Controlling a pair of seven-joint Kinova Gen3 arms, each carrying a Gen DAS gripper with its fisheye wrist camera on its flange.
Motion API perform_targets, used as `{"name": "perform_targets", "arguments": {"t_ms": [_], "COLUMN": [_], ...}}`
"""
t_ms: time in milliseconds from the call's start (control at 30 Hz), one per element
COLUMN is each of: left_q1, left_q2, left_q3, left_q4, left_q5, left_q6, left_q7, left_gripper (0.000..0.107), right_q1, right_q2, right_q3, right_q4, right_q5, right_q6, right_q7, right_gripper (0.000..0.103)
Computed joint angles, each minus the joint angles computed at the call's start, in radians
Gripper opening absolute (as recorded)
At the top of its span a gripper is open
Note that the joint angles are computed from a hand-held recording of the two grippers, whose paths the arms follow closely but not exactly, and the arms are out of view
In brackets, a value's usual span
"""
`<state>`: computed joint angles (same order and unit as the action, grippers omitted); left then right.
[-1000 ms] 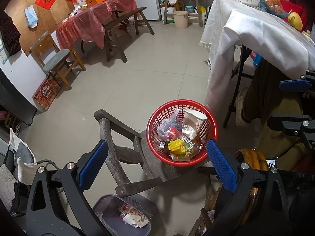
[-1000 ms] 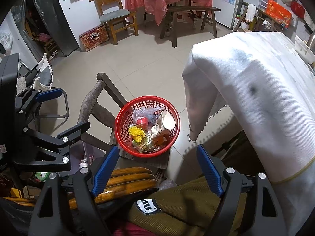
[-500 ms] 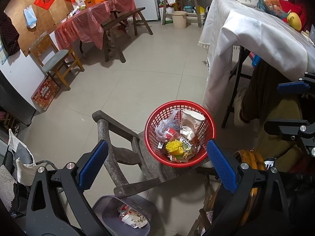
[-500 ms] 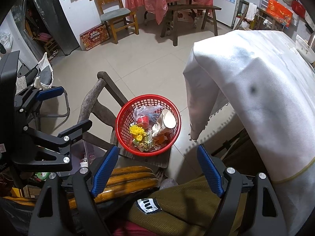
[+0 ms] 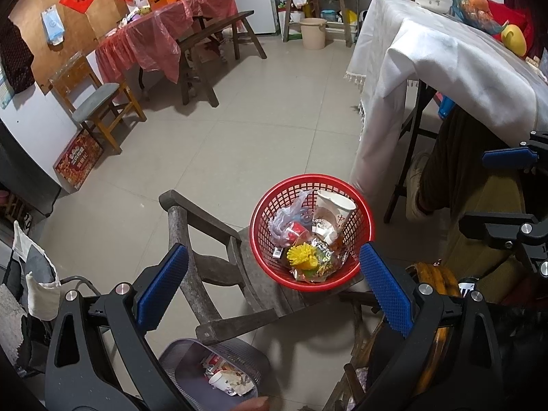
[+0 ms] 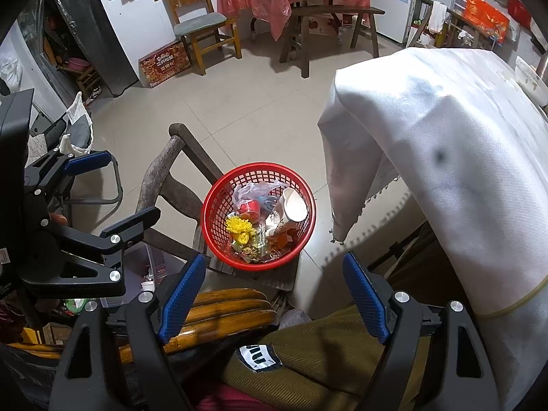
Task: Collect trash
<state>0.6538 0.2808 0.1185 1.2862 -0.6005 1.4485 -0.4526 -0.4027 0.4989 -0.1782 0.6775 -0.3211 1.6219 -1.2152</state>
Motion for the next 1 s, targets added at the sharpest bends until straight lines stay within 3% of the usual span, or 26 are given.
{"name": "perform_targets", "arguments": {"t_ms": [1000], "left_q1": [0.008], "left_q2": [-0.013], "left_q3": [0.003], "left_q4": [0.008], "left_q5": [-0.022], "left_q6": [-0.014], "left_q7": [0.005], "left_gripper": [0.096], "right_q1": [0.006], "right_q2": [0.007], "right_q3": [0.0], "right_q4": [-0.01], "right_q5": [-0.004], "right_q6": [0.01], "right_q7": [0.004], "right_gripper": [0.081]}}
